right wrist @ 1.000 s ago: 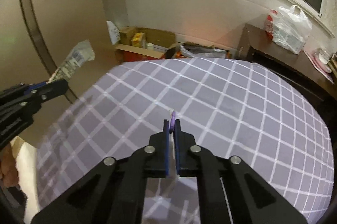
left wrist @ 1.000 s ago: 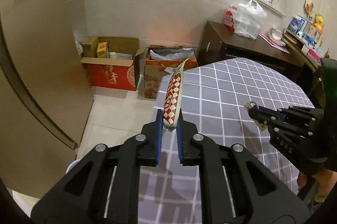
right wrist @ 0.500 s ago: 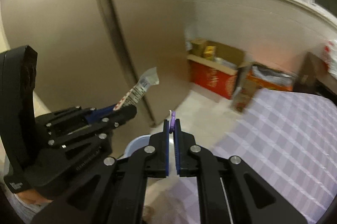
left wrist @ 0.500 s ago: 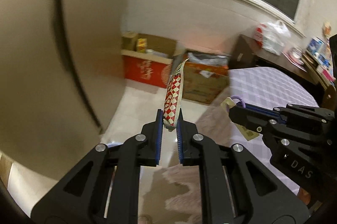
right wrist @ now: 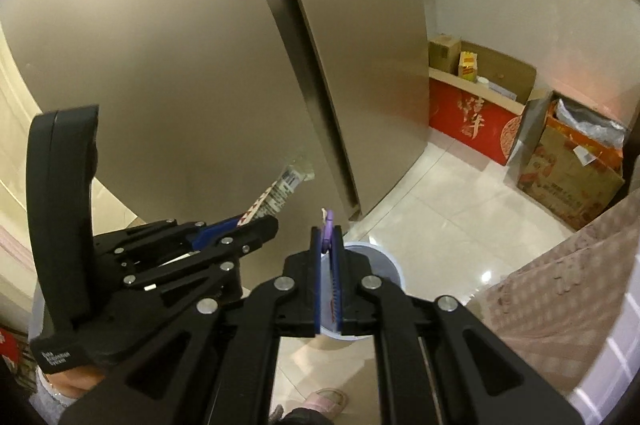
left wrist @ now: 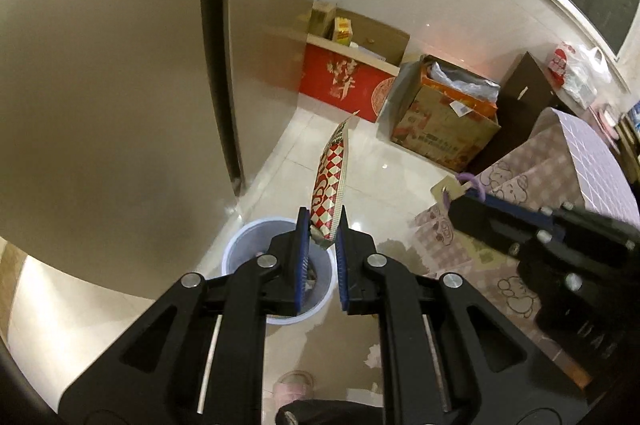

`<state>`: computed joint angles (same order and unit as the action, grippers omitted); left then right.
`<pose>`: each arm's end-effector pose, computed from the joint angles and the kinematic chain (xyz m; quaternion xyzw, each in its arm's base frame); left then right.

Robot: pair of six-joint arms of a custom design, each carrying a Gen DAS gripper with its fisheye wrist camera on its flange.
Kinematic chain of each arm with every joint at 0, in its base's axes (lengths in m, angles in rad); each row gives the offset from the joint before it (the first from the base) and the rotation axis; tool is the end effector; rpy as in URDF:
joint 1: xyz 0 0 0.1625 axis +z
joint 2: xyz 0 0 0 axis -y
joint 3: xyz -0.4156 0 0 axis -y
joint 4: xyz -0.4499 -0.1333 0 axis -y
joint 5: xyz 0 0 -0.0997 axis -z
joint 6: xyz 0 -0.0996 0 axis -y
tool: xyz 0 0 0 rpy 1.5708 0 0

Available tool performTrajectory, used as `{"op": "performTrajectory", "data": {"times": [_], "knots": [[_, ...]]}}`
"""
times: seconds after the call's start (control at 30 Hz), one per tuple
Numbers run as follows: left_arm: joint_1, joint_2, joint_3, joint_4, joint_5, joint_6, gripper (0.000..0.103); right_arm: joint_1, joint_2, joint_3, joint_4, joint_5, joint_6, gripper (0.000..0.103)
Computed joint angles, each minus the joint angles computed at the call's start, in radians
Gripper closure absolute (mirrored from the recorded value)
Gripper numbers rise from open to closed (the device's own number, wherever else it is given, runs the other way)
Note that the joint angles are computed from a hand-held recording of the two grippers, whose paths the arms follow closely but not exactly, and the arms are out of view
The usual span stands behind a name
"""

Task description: Collect trash

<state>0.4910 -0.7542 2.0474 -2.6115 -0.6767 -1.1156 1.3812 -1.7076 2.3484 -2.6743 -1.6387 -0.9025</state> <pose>-0.3478 -0.4252 -0.0709 0.0384 0.8954 -0.3300 0.2965 0.0418 -0.4535 0.2608 0.3322 -0.9144 0.1787 0.1472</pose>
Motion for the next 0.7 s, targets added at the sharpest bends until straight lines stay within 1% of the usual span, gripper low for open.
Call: {"op": "performTrajectory", "data": {"times": [0.03, 0.07, 0.1, 0.13, 0.17, 0.2, 0.37, 0.5, 0.7], "knots": [[0.016, -0.002, 0.005, -0.023, -0.019, 0.009, 0.088, 0.0, 0.021, -0.001, -0.019, -0.002, 0.013, 0.098], [0.024, -0.008, 0.013, -0.028, -0.032, 0.004, 0.085, -0.003, 0.033, -0.002, -0.029, -0.003, 0.019, 0.098], [0.037, -0.011, 0.013, -0.021, -0.045, -0.003, 0.072, 0.0, 0.046, -0.002, -0.042, -0.008, 0.028, 0.098], [0.038, -0.014, 0.017, -0.008, -0.042, -0.021, 0.059, -0.002, 0.051, 0.004, -0.052, -0.01, 0.031, 0.098], [0.038, -0.017, 0.023, 0.006, -0.025, -0.047, 0.035, -0.005, 0.055, 0.006, -0.057, -0.012, 0.034, 0.098], [0.035, -0.019, 0.031, 0.006, -0.013, -0.058, 0.034, -0.008, 0.066, 0.0, -0.059, -0.014, 0.033, 0.097], [0.04, -0.031, 0.05, 0.022, -0.029, -0.089, 0.034, -0.01, 0.085, 0.002, -0.069, -0.029, 0.037, 0.097], [0.021, -0.053, 0.058, 0.107, -0.004, -0.143, 0.034, -0.004, 0.086, 0.011, -0.075, -0.034, 0.038, 0.097], [0.008, -0.09, 0.083, 0.164, 0.013, -0.199, 0.034, 0.009, 0.096, 0.01, -0.086, -0.026, 0.043, 0.097]]}}
